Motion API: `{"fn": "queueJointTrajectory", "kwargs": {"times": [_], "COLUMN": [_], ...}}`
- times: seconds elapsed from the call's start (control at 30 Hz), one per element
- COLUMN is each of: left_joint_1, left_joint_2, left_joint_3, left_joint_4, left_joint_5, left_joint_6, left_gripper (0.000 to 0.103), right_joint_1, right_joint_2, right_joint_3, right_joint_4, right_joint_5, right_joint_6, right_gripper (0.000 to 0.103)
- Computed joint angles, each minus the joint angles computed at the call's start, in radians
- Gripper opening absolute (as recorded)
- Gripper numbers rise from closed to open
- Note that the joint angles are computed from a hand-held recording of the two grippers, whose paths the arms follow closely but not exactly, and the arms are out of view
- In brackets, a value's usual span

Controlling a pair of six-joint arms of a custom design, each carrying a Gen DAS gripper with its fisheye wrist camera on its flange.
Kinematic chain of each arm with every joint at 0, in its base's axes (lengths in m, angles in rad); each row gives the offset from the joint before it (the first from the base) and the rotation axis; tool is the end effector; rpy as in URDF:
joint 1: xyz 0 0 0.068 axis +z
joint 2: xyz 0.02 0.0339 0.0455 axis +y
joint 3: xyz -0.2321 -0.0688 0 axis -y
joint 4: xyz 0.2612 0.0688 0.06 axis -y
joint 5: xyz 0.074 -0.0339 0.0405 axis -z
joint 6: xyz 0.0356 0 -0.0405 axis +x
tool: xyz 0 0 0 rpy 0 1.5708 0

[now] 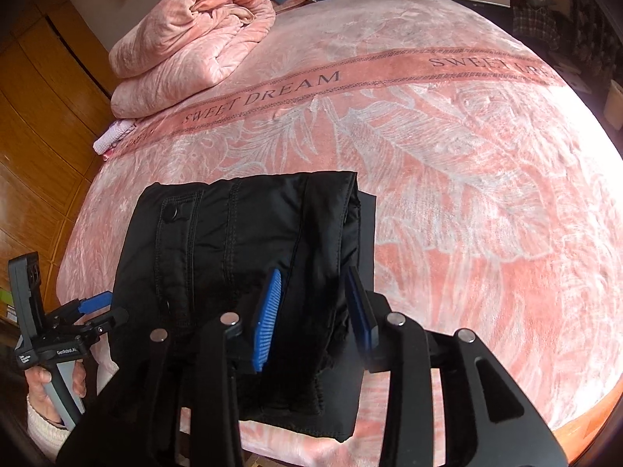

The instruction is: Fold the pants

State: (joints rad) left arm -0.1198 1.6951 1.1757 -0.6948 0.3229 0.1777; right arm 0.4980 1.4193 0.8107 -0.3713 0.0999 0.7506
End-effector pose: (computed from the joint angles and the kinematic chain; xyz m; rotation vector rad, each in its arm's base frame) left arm 0.3391 -0.0522 0.1653 0.4866 2.7032 -0.4326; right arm 0.2605 0.1376 0.1520 0.3644 2.5575 0.3548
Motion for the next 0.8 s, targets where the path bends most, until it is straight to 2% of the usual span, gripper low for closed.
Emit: {"fn": "queueJointTrajectory", "kwargs": {"times": [0.1,0.23,0.37,0.57,0.6,0.7,0.8], "left_joint_1": [0.006,0.001,-0.013,-0.024,-0.027,-0.035,-0.038], "left_joint_2": [-0.021,-0.045,-0.06,-0.095,-0.099,-0.106,-0.105], "left_joint_3": [-0.021,-0.053,-0.082,-0.127,-0.133,-0.143,-0.138], "left_joint_4": [-0.008,-0.003,0.015,0.033,0.037,0.044,0.035], "left_joint_5": [0.003,0.001,-0.026,-0.042,-0.046,-0.061,-0.063], "left_joint_6": [0.008,-0.001,-0.013,-0.05,-0.052,-0.053,-0.055], "left_gripper": [0.094,0.094,0.094,0.095,0.096,0.096,0.096], "right_joint_1": [0.053,0.102,0.123,0.103,0.109,0.134,0.143], "right_joint_2": [-0.08,-0.145,-0.132,-0.086,-0.064,-0.016,-0.054], "right_joint_3": [-0.07,-0.156,-0.185,-0.182,-0.167,-0.133,-0.152], "right_joint_4": [-0.033,-0.013,0.026,0.105,0.105,0.086,0.088], "right_joint_5": [0.021,0.004,-0.002,-0.08,-0.085,-0.049,-0.03], "right_joint_6": [0.053,0.137,0.176,0.173,0.167,0.163,0.162], "right_gripper": [0.039,0.041,0.041,0.041,0.044,0.04,0.036]}}
